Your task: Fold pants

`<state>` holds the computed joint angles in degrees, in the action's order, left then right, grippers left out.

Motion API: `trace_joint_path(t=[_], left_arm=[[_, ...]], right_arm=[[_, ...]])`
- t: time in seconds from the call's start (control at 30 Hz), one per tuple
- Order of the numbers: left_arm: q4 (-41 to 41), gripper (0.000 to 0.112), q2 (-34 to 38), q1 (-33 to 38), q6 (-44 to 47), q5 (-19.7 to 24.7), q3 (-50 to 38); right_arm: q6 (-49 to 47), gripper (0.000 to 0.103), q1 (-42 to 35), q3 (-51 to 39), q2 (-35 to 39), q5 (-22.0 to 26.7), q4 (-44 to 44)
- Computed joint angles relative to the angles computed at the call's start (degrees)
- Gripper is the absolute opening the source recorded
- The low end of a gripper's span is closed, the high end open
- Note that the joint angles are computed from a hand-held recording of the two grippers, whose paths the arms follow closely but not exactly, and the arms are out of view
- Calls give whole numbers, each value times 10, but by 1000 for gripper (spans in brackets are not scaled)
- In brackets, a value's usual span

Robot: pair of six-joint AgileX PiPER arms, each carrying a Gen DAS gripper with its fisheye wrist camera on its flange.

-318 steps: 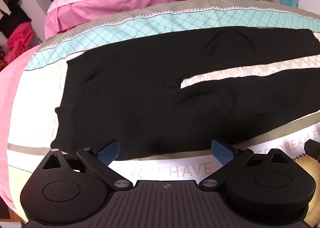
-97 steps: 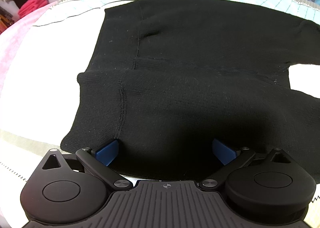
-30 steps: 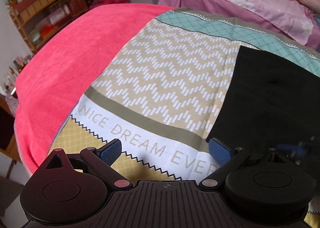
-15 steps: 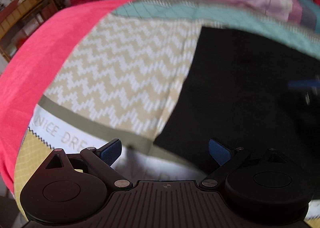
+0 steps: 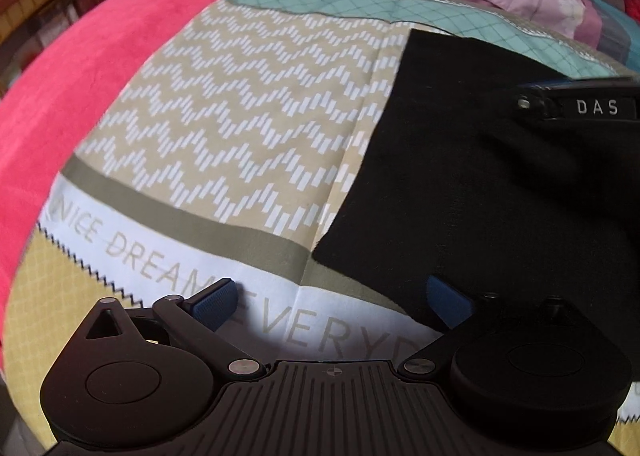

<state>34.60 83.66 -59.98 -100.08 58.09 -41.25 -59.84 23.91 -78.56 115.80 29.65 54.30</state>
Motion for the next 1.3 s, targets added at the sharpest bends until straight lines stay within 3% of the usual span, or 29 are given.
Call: trace_joint_path(t=[0.07, 0.1, 0.13, 0.2, 0.3, 0.4, 0.47, 0.5, 0.57, 0.6, 0.67, 0.73, 0.8, 0.9, 1.0, 1.07, 1.1, 1.2, 1.3], left_arm=[[-2, 103, -12, 10, -13, -20, 14], [-3, 103, -11, 9, -8, -18, 13], [-2, 103, -8, 7, -3, -13, 9], [-2, 103, -3, 5, 9, -7, 3], [-24, 103, -17, 21, 48, -3, -8], [1, 103, -33, -12, 53, 38, -27], [11, 103, -29, -18, 66, 55, -47], [14, 103, -23, -12, 80, 55, -58], [24, 103, -2, 5, 110, 56, -86], [30, 103, 9, 15, 122, 52, -100], [39, 103, 30, 37, 144, 31, -123], [46, 103, 52, 57, 162, 8, -146], [50, 103, 81, 72, 177, -9, -174], [40, 103, 126, 89, 200, -29, -218], [18, 103, 177, 101, 232, -22, -275], [6, 103, 206, 108, 252, -14, -315], [4, 103, 217, 112, 259, -16, -330], [4, 103, 265, 124, 273, -10, -390], [-1, 103, 316, 141, 278, -7, -444]], right_arm=[[49, 47, 13, -59, 63, -22, -50], [50, 54, 17, -87, 88, -29, -41], [30, 74, 21, -106, 105, -31, -8], [12, 94, 28, -126, 118, -7, 12], [12, 72, 51, -59, 65, -56, -67], [-10, 78, 21, -10, 14, -32, -22], [53, 79, 23, -43, 54, -41, -76], [82, 87, 16, -73, 79, -23, -99], [122, 83, 11, -106, 88, 6, -114], [131, 73, 3, -110, 81, 15, -106], [89, 80, -29, -76, 46, 18, -35], [85, 83, -64, -17, -3, -9, -22], [145, 83, -95, 35, -42, -52, -76], [233, 83, -136, 60, -30, -78, -139], [167, 86, -151, 36, 8, -91, -111], [196, 80, -154, 20, 14, -97, -148], [196, 83, -161, 26, 2, -103, -139], [82, 89, -208, 82, -54, -93, -11], [14, 91, -242, 138, -83, -99, 39]])
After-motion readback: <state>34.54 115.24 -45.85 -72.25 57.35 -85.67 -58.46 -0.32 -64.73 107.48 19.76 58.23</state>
